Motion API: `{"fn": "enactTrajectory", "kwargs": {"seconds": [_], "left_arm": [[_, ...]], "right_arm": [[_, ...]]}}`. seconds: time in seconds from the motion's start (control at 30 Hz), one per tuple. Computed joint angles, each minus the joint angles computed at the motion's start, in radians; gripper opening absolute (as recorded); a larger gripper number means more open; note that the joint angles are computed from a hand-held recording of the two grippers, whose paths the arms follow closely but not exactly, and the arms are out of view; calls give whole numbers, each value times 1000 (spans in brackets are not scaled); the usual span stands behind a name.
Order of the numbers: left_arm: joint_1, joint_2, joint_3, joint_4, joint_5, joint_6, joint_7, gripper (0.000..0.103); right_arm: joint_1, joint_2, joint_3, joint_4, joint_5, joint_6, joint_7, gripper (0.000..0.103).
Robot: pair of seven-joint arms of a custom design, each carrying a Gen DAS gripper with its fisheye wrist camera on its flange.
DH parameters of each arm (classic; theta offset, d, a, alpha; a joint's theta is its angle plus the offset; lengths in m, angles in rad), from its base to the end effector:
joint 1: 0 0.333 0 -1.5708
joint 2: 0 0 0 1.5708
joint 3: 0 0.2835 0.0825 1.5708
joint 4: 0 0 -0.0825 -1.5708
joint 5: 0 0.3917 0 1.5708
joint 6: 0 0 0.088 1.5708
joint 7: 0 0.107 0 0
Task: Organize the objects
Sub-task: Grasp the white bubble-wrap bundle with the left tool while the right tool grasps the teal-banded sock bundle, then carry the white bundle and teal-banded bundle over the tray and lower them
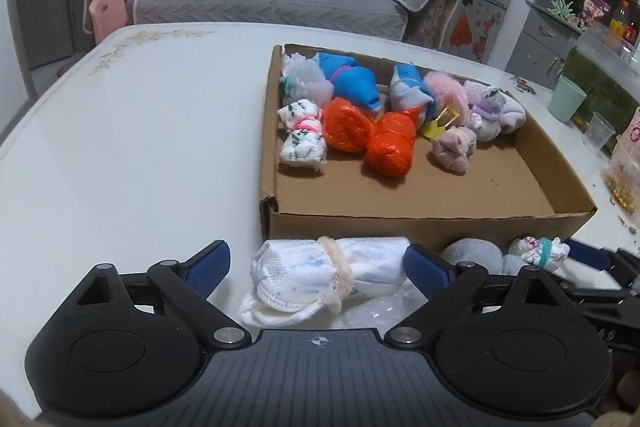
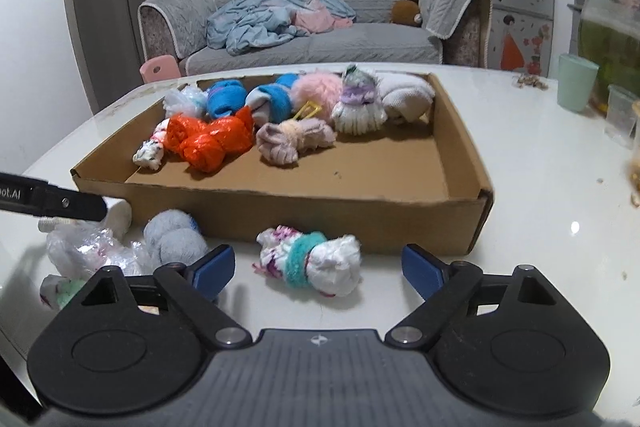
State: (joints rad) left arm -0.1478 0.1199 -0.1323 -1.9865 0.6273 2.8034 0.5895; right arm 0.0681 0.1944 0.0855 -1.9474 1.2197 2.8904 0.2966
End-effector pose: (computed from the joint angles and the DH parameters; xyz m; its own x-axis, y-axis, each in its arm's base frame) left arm 0.5948 -0.1977 0.4434 0.1290 -0.9818 0.1393 -0.7031 -0.1896 -0.6854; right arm 0.6276 0.0393 0.4016 0.3680 -0.9236 -0.1072 -0.5841 -0.1399 -0.7995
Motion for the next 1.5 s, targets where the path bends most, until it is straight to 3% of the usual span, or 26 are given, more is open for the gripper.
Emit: {"fn": "enactTrajectory", "kwargs": {"seconds": [0.1, 0.17, 0.43, 0.83, 1.03, 1.27, 1.5], "left_arm": [[-5, 4, 1, 5, 22, 1, -2, 93], [9, 3, -10, -9, -43, 30, 50, 88], [-3, -17, 1, -38, -8, 42, 3, 83], [32, -113, -5, -111, 89, 48, -107, 83], [59, -145, -18, -78, 183, 32, -120, 83], [62, -99, -23, 74, 190, -35, 11, 83], [11, 71, -34, 320, 34, -77, 292, 83]], "right_arm": [[1, -4, 1, -11, -3, -1, -15, 79], [0, -6, 5, -16, 17, 2, -43, 75], [5, -16, 7, -24, 102, 30, -149, 50], [-2, -47, -23, -31, 191, 5, -258, 49], [-10, -73, -48, -2, 219, -23, -321, 49], [-34, -45, -68, 119, 192, -95, -347, 49], [-76, 49, -52, 288, 63, -212, -252, 49]]}}
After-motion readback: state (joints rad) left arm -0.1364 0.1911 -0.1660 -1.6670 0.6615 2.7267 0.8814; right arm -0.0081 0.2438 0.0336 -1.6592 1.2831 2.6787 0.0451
